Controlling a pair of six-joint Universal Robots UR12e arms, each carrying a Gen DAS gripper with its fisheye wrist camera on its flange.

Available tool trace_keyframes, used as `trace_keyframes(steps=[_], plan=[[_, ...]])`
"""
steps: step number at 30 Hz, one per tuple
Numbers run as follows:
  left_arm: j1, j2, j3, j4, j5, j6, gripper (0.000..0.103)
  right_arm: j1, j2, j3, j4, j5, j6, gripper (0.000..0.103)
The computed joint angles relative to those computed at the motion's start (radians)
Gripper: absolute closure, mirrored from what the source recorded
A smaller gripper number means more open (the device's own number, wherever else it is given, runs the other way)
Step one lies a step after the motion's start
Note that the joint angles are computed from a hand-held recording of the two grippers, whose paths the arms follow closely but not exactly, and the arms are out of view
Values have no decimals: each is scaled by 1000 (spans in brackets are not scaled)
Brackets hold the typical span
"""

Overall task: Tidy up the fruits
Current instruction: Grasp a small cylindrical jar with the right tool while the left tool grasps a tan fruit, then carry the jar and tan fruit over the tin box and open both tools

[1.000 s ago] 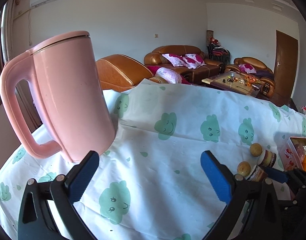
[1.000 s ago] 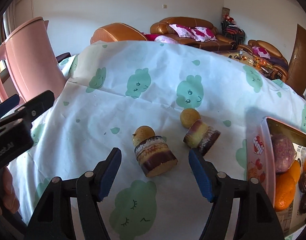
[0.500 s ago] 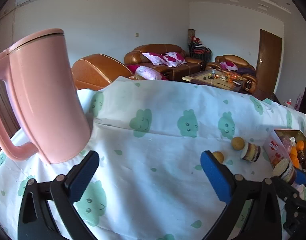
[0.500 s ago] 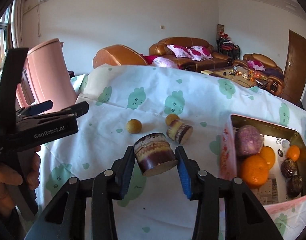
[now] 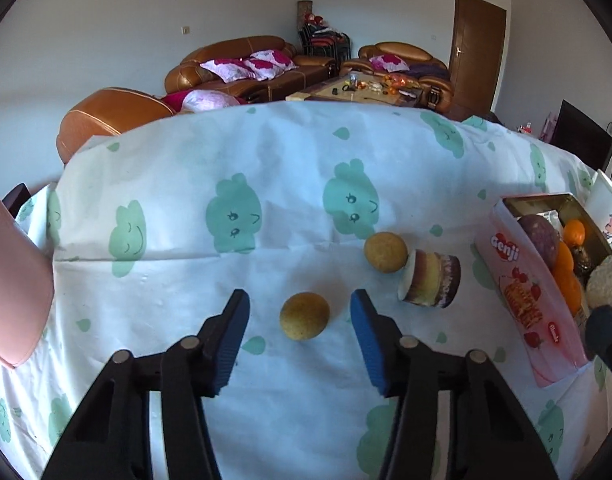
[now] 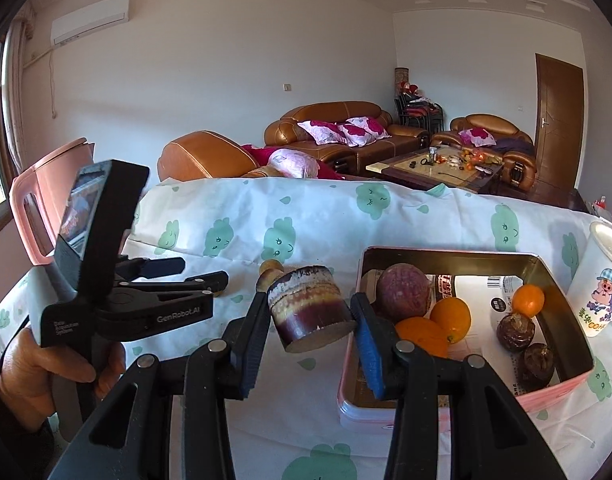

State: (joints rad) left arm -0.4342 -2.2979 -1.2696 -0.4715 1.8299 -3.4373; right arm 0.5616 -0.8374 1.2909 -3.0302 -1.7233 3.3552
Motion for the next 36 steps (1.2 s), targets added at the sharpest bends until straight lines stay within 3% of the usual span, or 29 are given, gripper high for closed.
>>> trace_keyframes(steps=[2,5,10,12,16,19,24,30,36], plan=[[8,-6,15,-52,-31,-21,52,-3,-1,3,1,11,12,59],[16,4,-5,-19,-59,-49,74,-5,1,-1,15,23,23,59],[24,15,-29,21,-97,-66,75,-4,6,-5,24,17,32,59],[15,21,-45,55,-45,-74,75,-1,8,-4,12,4,30,59],[-19,30,-82,185,136,-67,75,10,14,-9,-5,-49,-1,59],[-34,32,-102,255,208,-58,75,19,20,-16,-11,-97,-30,59],[-45,47,-134,309,220,-82,75,25,22,-15,-28,-139,-53,59],[-64,55,-151,329,219,-86,75,24,17,-7,-38,-128,-45,59],[-90,50,-147,338,289,-75,75,28,12,2,-67,-125,-60,59]])
